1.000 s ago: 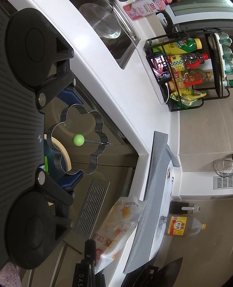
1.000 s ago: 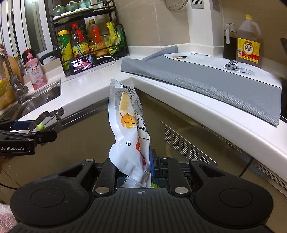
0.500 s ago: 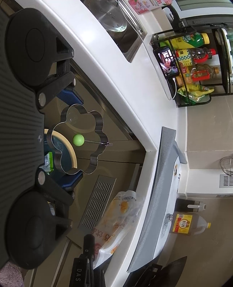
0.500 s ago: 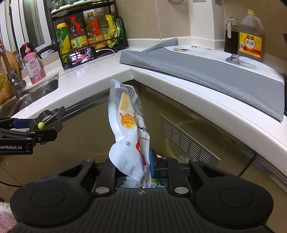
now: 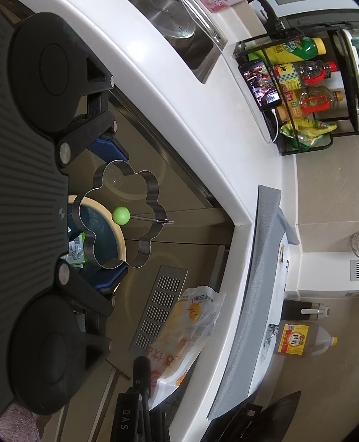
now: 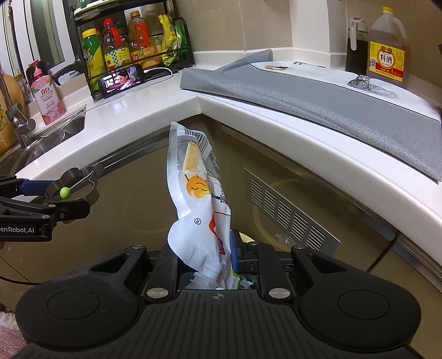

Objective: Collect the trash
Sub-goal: 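Carry the flower cutter and white bag with both tools over the trash bin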

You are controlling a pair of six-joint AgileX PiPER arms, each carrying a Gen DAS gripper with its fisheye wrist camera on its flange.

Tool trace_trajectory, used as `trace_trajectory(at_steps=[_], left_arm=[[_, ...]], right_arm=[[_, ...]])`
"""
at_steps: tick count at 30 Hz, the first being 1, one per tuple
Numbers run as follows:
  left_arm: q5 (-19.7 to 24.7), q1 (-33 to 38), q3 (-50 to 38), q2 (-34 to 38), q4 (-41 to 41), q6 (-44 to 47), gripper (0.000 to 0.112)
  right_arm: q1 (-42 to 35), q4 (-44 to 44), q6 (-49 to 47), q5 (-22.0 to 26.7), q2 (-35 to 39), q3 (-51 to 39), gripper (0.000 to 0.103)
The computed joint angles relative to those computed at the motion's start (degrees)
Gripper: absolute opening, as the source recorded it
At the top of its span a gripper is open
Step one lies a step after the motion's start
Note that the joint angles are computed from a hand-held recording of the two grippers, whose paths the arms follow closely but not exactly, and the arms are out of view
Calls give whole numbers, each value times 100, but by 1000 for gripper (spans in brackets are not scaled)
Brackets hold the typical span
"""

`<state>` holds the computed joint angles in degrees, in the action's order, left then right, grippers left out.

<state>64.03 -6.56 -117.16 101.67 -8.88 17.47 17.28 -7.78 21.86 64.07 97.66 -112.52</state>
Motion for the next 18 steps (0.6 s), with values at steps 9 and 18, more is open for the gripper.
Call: trace_trajectory(at_steps=[9, 18], left_arm=[[105, -40, -182, 169, 30, -73, 84], [191, -73, -325, 313, 52, -82, 84]], right_arm=[[-13, 40, -30, 91, 140, -138, 19], [-14, 56, -28, 180, 247, -243, 19]])
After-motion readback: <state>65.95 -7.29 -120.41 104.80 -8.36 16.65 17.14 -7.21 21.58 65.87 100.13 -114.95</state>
